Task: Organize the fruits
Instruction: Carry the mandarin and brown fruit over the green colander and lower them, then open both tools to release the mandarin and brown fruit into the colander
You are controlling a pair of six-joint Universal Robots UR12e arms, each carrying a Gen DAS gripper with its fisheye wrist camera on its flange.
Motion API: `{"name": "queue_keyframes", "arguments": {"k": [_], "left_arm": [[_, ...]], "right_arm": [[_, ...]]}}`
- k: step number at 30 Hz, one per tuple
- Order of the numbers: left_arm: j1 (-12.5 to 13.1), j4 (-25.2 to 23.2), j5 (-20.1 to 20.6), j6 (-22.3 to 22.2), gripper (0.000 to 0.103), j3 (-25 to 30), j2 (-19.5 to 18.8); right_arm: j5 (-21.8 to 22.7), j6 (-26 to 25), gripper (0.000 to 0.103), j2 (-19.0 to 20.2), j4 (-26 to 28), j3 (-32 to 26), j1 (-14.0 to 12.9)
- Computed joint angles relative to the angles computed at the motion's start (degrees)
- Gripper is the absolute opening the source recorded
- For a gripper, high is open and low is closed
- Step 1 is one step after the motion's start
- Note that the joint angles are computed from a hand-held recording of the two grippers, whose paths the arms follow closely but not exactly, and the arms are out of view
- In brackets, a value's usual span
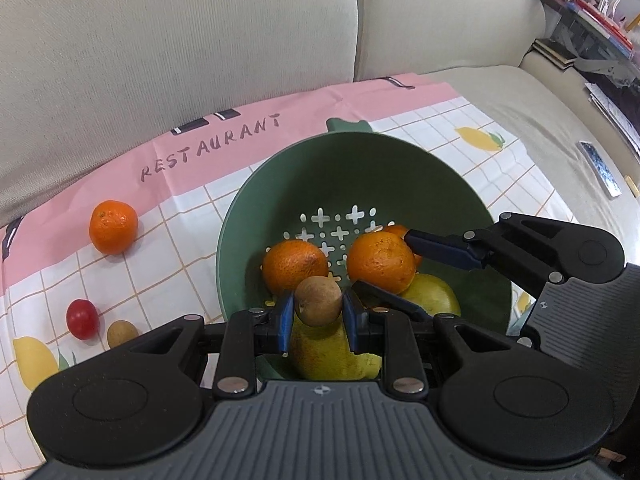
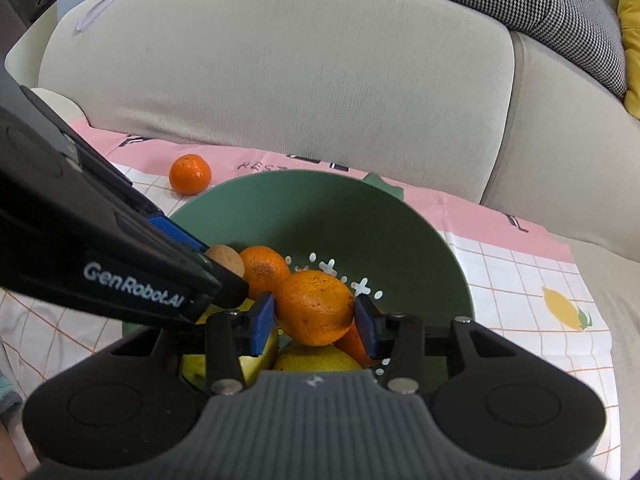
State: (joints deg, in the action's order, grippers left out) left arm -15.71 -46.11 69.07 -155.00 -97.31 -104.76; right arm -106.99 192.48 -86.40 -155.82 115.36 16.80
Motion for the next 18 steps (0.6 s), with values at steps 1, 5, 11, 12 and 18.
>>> {"name": "queue_keyframes", "arguments": {"k": [1, 5, 11, 12, 18], "left_arm": [[0.0, -0.1, 0.2, -0.1, 0.028, 0.1, -0.1], [-0.1, -0.5, 0.5, -0.4, 0.028, 0.3, -0.5], [0.1, -0.9, -0.2, -1.9, 0.028, 0.6, -0.8], [0.2, -1.1, -0.4, -2.3, 0.029, 0.7, -0.9], [0.3, -0.8, -0.4, -3.1, 0.029, 0.6, -0.9]], "right_arm": [[0.1, 0.0, 0.041, 0.1, 0.1, 0.0, 0.0], [0.0, -0.3, 0.041, 0.5, 0.1, -0.2, 0.0], [-0.4, -0.6, 0.041, 0.9, 0.1, -0.4, 0.2], [-0.4, -0.7, 0.041, 0.9, 0.1, -0.3, 0.1], [-0.3, -0.5, 0.041, 0.8, 0.1, -0.3, 0.0]]}}
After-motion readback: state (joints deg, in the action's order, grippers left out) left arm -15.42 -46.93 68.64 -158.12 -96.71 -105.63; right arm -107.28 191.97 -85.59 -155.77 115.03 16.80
